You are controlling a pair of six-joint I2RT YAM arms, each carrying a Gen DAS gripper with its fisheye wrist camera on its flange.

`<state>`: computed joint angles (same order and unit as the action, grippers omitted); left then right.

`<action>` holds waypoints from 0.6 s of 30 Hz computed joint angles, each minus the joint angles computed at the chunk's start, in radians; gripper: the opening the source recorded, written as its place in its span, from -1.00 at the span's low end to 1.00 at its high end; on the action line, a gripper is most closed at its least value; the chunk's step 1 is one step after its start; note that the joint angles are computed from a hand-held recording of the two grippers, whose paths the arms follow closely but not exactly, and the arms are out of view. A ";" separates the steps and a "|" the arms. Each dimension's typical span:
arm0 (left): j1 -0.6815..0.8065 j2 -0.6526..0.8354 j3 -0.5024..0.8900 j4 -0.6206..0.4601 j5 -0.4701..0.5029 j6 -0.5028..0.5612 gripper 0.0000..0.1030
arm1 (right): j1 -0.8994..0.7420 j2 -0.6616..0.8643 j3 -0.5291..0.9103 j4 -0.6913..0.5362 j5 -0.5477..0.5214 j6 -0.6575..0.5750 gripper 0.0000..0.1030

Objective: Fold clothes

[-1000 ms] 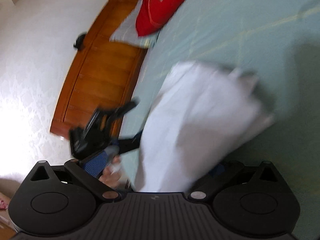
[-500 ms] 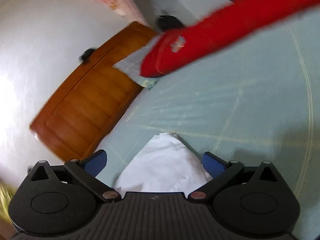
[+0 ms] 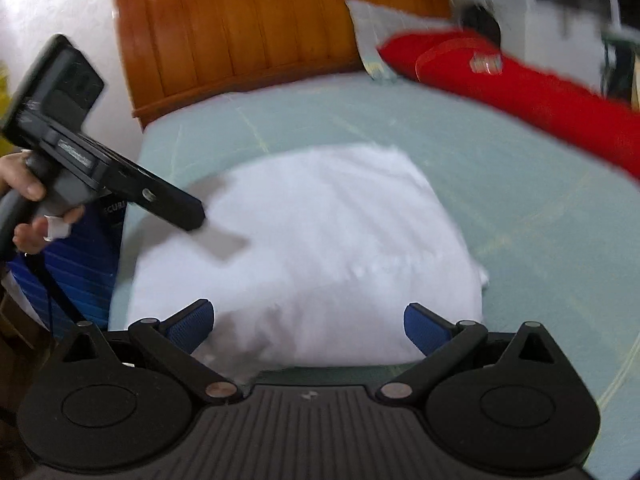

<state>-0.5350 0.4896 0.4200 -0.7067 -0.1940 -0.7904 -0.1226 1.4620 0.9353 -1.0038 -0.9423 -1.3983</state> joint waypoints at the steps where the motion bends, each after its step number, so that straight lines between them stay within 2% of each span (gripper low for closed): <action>1: -0.015 0.004 -0.001 0.005 -0.006 -0.007 0.82 | 0.001 -0.021 -0.004 -0.046 -0.012 -0.058 1.00; 5: -0.027 0.019 -0.016 -0.001 -0.003 -0.030 0.82 | 0.051 -0.092 -0.099 0.012 0.053 -0.086 1.00; 8: -0.040 -0.034 -0.031 -0.041 -0.009 -0.067 0.82 | 0.003 -0.090 -0.134 0.043 0.087 -0.080 1.00; 11: -0.090 -0.057 -0.023 -0.056 -0.053 -0.100 0.82 | -0.088 -0.067 -0.084 -0.136 0.014 -0.195 1.00; 13: -0.105 -0.039 -0.020 -0.018 -0.066 -0.099 0.82 | -0.110 -0.079 -0.079 -0.213 -0.008 -0.257 1.00; 14: -0.109 -0.016 -0.015 0.019 -0.069 -0.080 0.82 | -0.139 -0.093 -0.097 -0.250 -0.003 -0.310 1.00; 17: -0.097 0.070 0.004 0.152 -0.057 0.002 0.77 | -0.187 -0.097 -0.116 -0.294 0.020 -0.363 1.00; 18: -0.082 0.106 0.011 0.207 -0.039 0.038 0.62 | -0.208 -0.090 -0.117 -0.310 0.031 -0.382 1.00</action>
<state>-0.6169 0.5956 0.4311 -0.5000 -0.2327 -0.7526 -0.3305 1.3720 0.8183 -1.3135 -0.9109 -1.7808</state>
